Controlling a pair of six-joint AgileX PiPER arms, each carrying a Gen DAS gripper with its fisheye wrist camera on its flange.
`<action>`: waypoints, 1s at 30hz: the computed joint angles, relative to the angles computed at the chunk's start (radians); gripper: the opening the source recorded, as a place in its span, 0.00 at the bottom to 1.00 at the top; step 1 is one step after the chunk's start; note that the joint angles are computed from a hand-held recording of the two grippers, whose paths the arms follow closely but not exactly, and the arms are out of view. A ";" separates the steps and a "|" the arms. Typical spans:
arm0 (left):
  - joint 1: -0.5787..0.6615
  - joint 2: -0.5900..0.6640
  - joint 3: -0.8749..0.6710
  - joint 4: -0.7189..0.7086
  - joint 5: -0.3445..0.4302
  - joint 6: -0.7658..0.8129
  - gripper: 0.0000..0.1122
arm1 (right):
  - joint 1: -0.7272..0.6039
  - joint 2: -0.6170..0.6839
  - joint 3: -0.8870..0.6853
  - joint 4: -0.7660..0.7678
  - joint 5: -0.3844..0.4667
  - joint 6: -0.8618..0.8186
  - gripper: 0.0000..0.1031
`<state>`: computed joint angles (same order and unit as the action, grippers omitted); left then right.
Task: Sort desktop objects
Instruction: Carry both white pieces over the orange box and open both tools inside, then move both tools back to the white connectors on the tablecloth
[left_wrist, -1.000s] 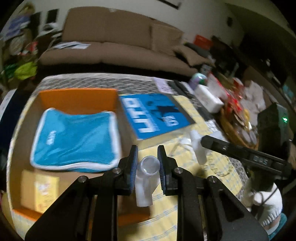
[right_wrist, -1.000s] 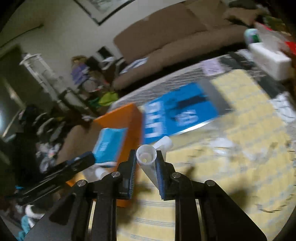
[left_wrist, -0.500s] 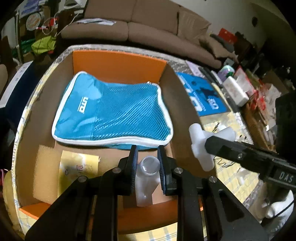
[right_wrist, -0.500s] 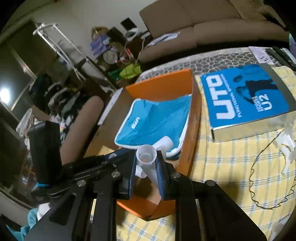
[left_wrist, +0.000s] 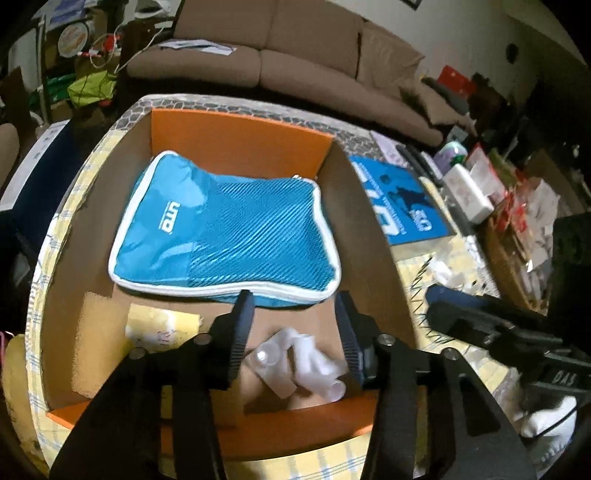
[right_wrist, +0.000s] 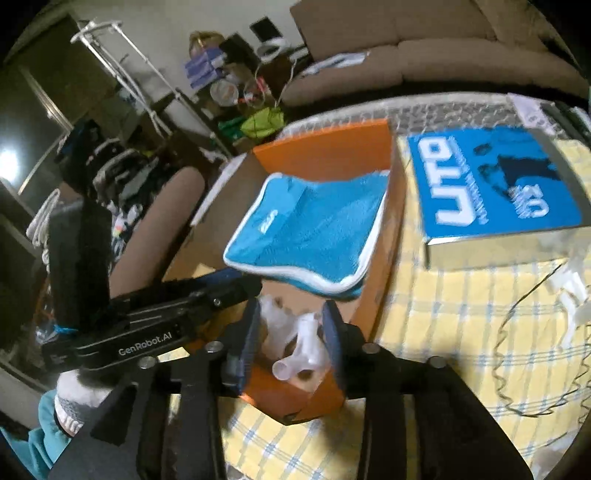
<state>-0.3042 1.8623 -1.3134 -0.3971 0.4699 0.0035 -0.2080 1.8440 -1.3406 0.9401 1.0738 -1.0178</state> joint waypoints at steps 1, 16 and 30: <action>-0.004 0.000 -0.004 -0.015 -0.003 0.008 0.45 | -0.026 -0.008 0.000 0.014 0.001 -0.009 0.50; -0.228 0.072 -0.155 0.039 -0.043 -0.072 0.75 | -0.330 0.052 -0.110 0.003 -0.035 -0.010 0.79; -0.472 0.252 -0.337 0.258 -0.001 -0.210 0.86 | -0.468 0.085 -0.123 -0.074 -0.133 -0.104 1.00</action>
<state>-0.7764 2.1147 -1.6505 -0.1387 0.4689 -0.2060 -0.6765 1.9288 -1.4637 0.8665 0.9407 -1.1214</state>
